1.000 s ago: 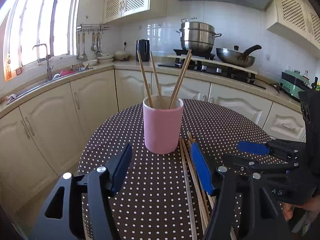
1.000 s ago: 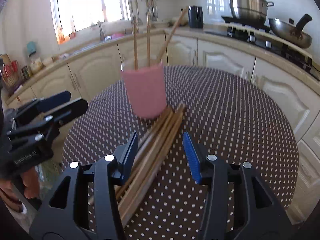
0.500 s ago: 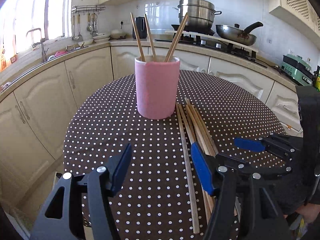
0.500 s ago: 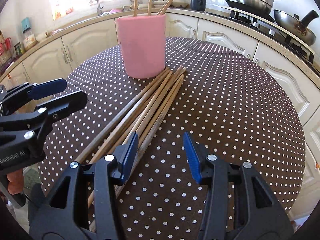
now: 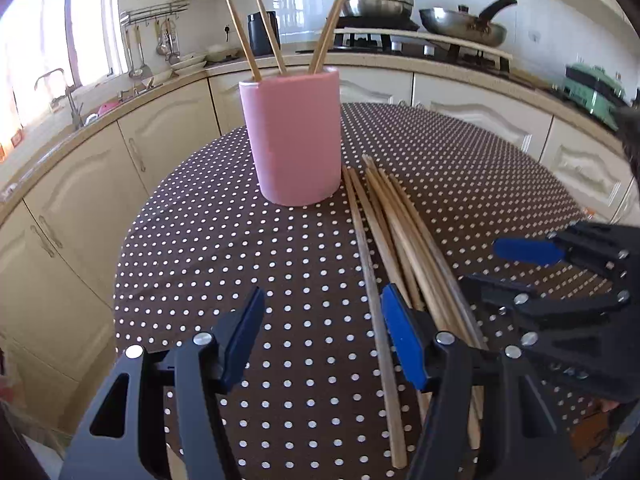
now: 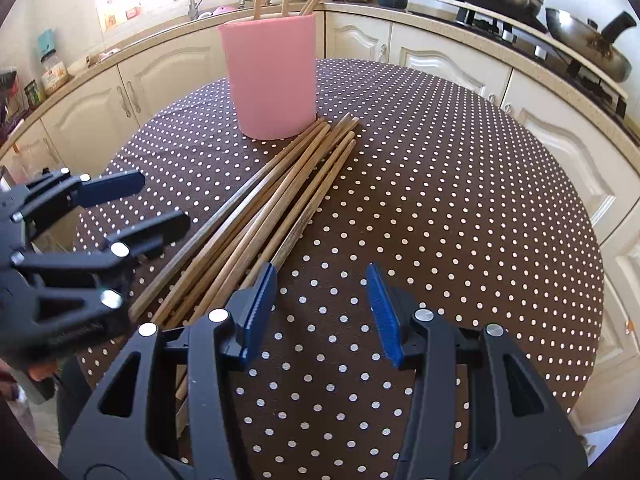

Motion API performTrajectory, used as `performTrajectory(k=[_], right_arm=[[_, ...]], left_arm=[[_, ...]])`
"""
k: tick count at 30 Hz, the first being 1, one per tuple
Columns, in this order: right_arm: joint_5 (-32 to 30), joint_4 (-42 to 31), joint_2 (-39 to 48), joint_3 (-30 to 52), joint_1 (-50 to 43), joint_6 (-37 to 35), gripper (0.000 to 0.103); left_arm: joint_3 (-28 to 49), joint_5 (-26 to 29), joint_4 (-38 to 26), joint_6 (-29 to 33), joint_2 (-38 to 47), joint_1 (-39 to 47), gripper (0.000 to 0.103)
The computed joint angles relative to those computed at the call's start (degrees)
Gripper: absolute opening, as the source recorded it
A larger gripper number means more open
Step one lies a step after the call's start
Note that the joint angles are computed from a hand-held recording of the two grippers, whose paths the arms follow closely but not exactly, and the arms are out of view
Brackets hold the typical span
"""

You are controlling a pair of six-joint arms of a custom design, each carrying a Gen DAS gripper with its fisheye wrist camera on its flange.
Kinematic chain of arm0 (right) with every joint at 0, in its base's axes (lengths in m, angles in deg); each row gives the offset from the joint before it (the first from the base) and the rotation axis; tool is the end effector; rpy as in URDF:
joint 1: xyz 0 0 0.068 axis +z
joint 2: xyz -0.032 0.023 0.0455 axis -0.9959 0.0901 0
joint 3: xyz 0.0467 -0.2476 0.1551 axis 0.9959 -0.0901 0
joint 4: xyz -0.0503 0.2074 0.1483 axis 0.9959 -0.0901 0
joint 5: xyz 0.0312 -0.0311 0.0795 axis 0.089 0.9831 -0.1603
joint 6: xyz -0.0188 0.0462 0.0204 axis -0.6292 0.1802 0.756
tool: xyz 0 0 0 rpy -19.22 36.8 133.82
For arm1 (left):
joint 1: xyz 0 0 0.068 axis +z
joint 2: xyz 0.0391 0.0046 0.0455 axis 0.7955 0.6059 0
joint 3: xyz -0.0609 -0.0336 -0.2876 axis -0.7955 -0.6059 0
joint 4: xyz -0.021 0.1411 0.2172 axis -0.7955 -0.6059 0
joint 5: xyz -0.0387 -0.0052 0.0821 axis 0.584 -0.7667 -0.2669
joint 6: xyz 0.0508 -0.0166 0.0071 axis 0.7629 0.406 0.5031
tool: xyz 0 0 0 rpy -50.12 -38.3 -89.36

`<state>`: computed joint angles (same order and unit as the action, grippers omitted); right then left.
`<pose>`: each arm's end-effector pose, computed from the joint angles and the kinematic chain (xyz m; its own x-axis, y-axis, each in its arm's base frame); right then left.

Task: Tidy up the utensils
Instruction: 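Withdraw both open tools from the cup back toward the chopstick pile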

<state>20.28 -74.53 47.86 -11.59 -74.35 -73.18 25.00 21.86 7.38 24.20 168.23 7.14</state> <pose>0.2606 0.0605 0.2127 -0.6013 -0.4559 -0.6562 -0.6288 0.7767 0.0364 0.1906 -0.1641 0.2080 -0.7105 -0.0058 -0.7037 -0.1049 0.9897 0.0978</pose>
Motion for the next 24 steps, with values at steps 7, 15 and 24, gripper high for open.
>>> performTrajectory(k=[7,15,24], right_arm=[[0.81,0.90,0.98,0.27,2.04,0.58,0.047],[2.52,1.01,2.26,1.70,3.62,1.23,0.047],[4.23,-3.62,5.75,6.63,4.76,0.22,0.047]], left_arm=[[1.29,0.95,-0.16,0.23,2.84,0.44,0.061],[1.14,0.54,-0.22,0.42,3.00,0.77,0.061],[1.61,2.03,-0.17,2.43,2.71,3.52,0.061]])
